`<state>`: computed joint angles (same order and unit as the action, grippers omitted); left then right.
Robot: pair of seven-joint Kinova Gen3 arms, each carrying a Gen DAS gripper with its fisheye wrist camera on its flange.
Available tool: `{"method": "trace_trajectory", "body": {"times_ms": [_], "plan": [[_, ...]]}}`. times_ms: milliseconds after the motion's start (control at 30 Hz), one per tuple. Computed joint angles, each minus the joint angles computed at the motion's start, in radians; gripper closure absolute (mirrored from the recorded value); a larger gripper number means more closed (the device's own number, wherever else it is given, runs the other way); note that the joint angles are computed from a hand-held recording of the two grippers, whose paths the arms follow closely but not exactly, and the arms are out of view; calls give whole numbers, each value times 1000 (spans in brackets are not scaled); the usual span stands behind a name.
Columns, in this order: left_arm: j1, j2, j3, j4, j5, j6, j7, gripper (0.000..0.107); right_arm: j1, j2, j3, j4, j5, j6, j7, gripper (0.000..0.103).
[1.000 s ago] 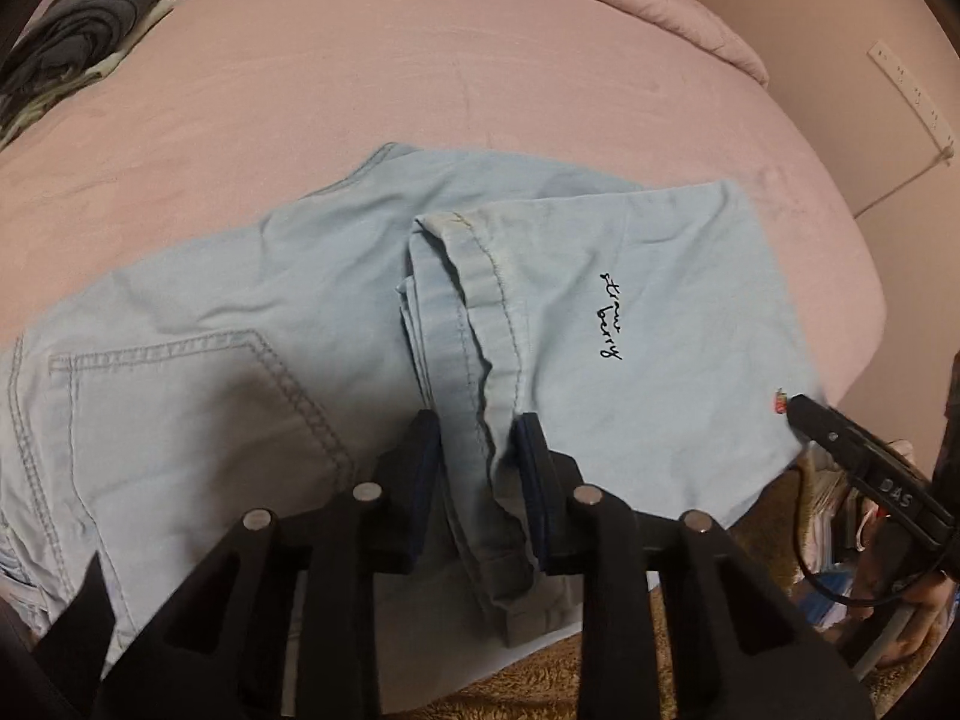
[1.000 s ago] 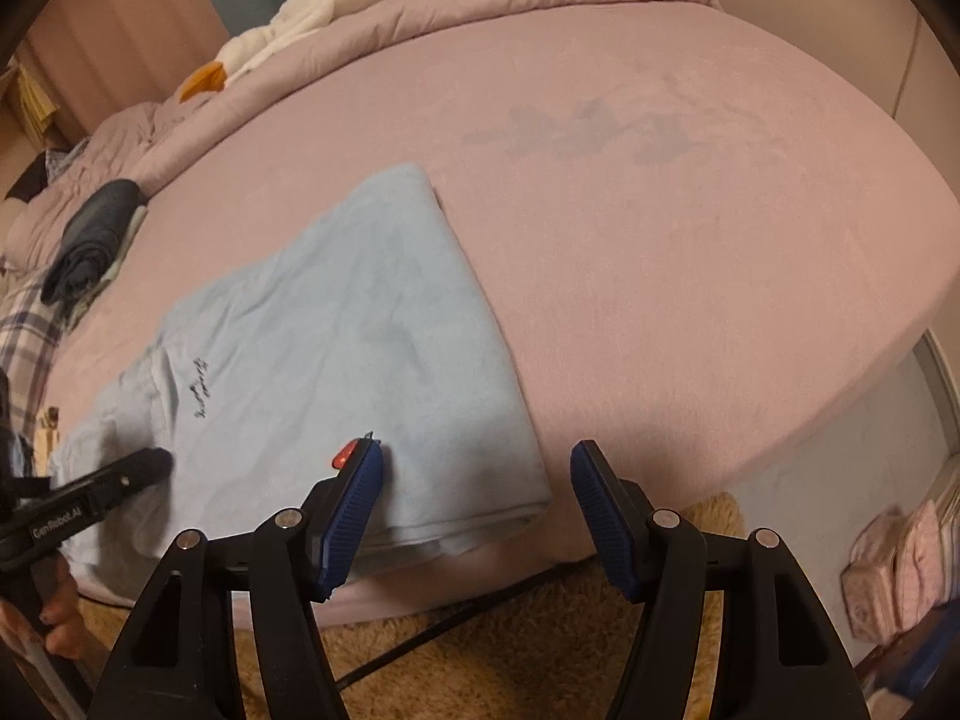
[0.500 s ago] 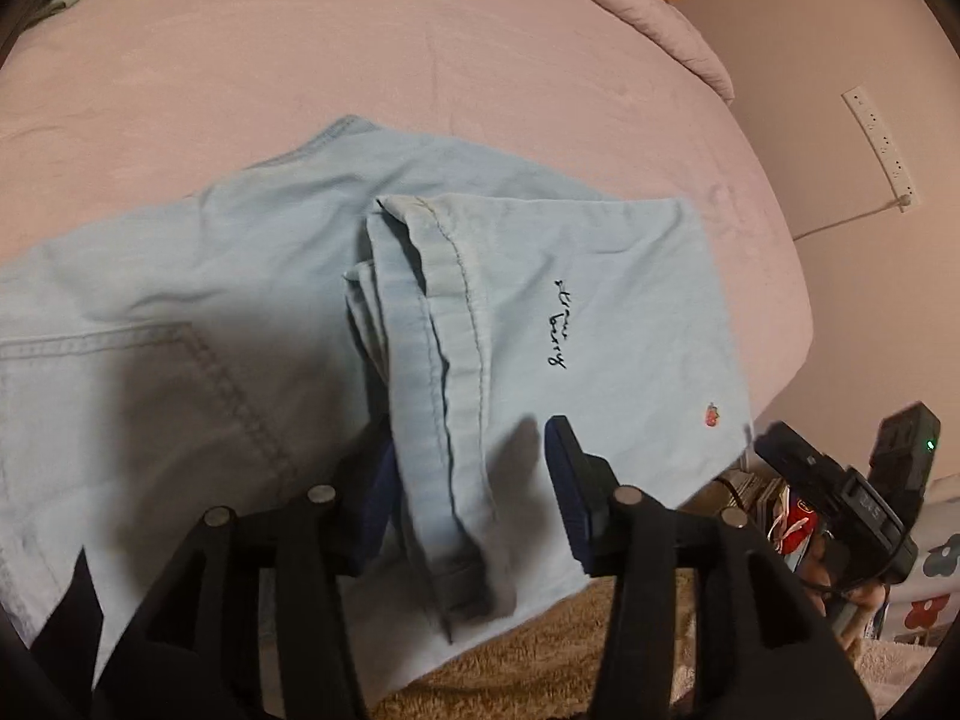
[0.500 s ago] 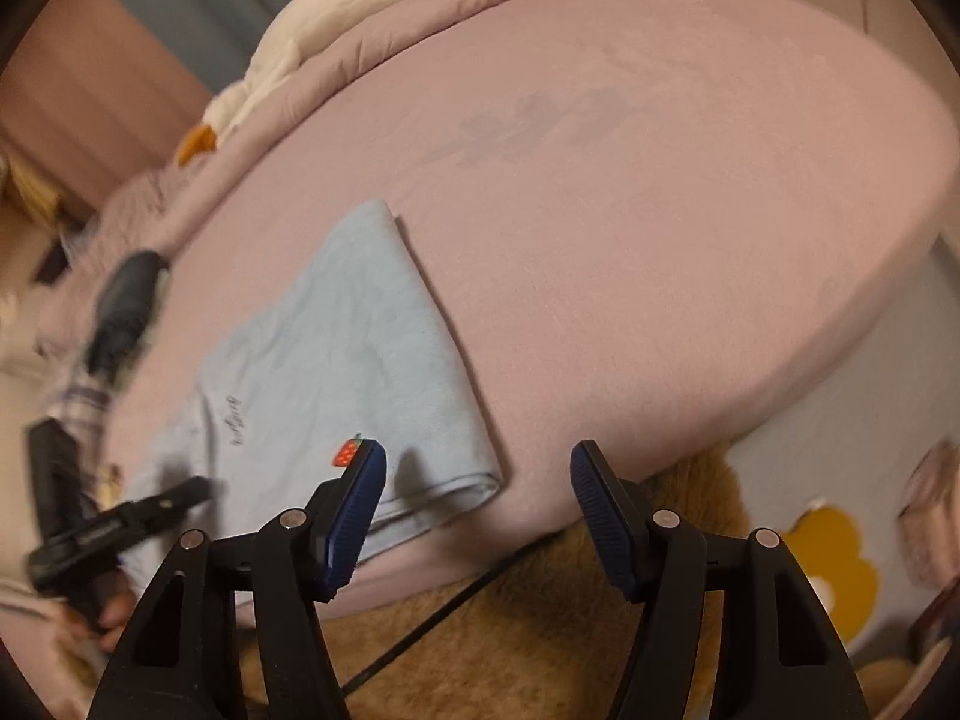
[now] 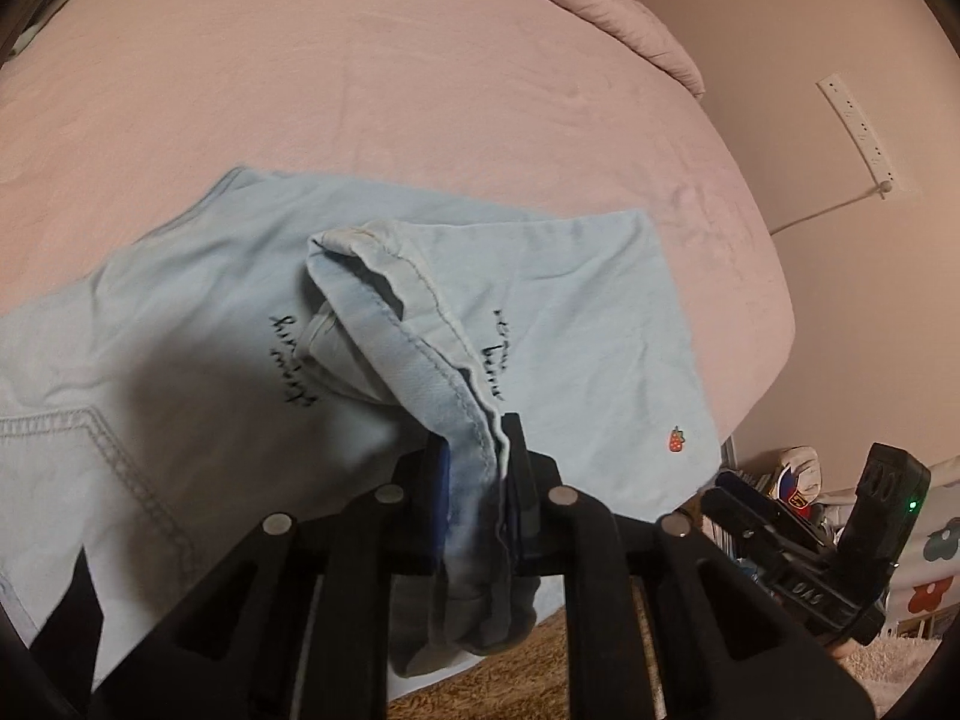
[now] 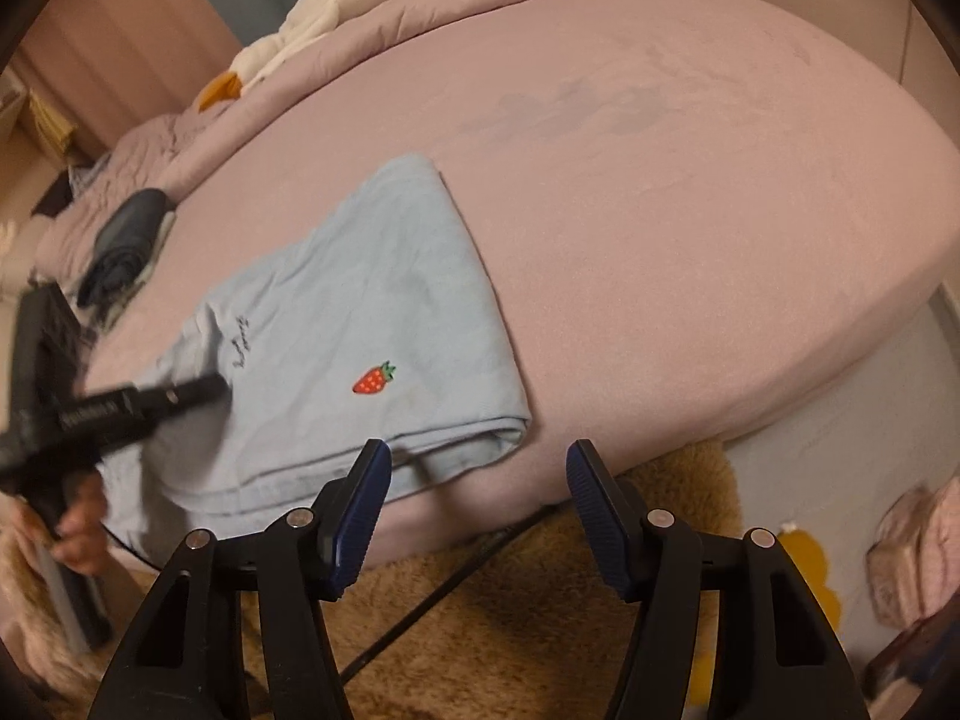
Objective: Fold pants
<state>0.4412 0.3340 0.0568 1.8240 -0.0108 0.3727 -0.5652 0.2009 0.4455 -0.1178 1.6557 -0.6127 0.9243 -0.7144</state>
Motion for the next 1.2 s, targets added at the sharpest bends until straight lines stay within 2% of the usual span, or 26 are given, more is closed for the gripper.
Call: {"method": "trace_trajectory", "body": {"times_ms": [133, 233, 300, 500, 533, 567, 633, 733, 867, 1033, 1100, 1167, 1200], "plan": [[54, 14, -52, -7, -55, 45, 68, 93, -28, 2, 11, -1, 42, -25, -28, 40], [10, -8, -20, 39, -30, 8, 61, 92, -54, -5, 13, 5, 85, -55, -40, 40], [12, -19, -25, 45, -38, 18, 70, 91, -65, -6, 13, 9, 104, -74, -52, 40], [61, 5, -51, -11, -115, 83, 124, 91, -62, 20, -9, -23, 87, -91, -73, 61], [62, 3, -50, -9, -123, 81, 130, 91, -54, 23, -20, -23, 76, -92, -64, 71], [68, -1, -54, -5, -132, 81, 143, 91, -38, 22, -36, -19, 49, -95, -39, 85], [80, -4, -59, -2, -155, 84, 166, 91, -24, 6, -39, -5, 15, -114, -19, 91], [87, -4, -59, 9, -183, 71, 192, 91, 30, 29, -52, -29, -56, -60, -30, 94], [112, 21, -71, -12, -223, 89, 215, 88, -28, 41, -18, -9, -9, -101, -65, 95], [113, -2, -66, -3, -245, 117, 228, 83, -5, 63, -30, -58, 0, -34, -83, 93], [128, -13, -79, 3, -272, 129, 269, 83, -19, 40, -22, -63, 26, -33, -87, 82], [132, -18, -80, 8, -292, 132, 298, 82, -59, -3, 2, -47, 83, -59, -109, 64], [129, -18, -76, 10, -297, 134, 306, 80, -66, -14, 7, -43, 91, -65, -110, 62]]}}
